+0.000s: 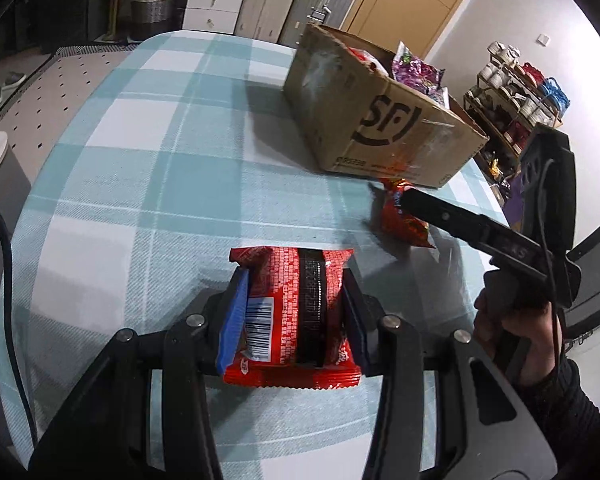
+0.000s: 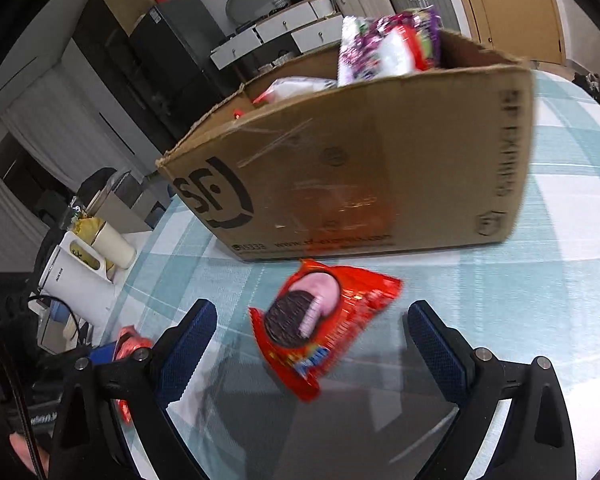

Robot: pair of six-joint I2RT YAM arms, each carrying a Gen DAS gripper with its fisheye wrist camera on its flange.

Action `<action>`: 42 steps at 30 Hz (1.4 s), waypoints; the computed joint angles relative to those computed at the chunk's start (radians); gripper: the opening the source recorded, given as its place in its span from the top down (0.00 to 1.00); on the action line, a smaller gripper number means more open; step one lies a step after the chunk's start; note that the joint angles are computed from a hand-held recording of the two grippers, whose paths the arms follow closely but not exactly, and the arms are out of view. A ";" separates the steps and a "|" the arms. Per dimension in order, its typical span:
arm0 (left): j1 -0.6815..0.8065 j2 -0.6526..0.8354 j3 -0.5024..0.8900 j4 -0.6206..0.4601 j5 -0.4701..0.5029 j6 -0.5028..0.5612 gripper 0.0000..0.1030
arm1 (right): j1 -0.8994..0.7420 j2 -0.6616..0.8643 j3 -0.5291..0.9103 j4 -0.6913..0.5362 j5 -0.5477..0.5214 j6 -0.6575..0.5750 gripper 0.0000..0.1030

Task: Organize snacks
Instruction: 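Grasp the red Oreo pack with the right tool while the left tool holds the chocolate pack, then carry the chocolate pack and Oreo pack over the box with both tools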

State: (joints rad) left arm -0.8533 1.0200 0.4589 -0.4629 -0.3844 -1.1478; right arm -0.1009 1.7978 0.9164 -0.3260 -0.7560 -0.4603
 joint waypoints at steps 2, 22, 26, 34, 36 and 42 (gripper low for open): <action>-0.004 -0.014 -0.004 -0.013 -0.006 -0.008 0.60 | 0.033 -0.015 -0.023 0.055 0.032 0.036 0.07; -0.066 -0.022 0.022 -0.052 -0.041 -0.071 0.60 | 0.058 -0.098 -0.163 0.197 0.107 0.017 0.55; -0.075 -0.015 0.036 -0.062 -0.050 -0.076 0.60 | -0.008 -0.118 -0.164 0.136 0.051 -0.043 0.55; -0.087 0.030 0.084 -0.063 -0.056 -0.053 0.60 | -0.124 -0.126 -0.133 -0.004 -0.029 -0.160 0.55; -0.079 0.038 0.098 -0.064 -0.051 -0.037 0.60 | -0.154 -0.130 -0.119 -0.047 -0.048 -0.192 0.55; -0.037 0.073 0.200 -0.106 -0.065 0.051 0.60 | -0.248 -0.152 -0.040 -0.226 -0.119 -0.299 0.55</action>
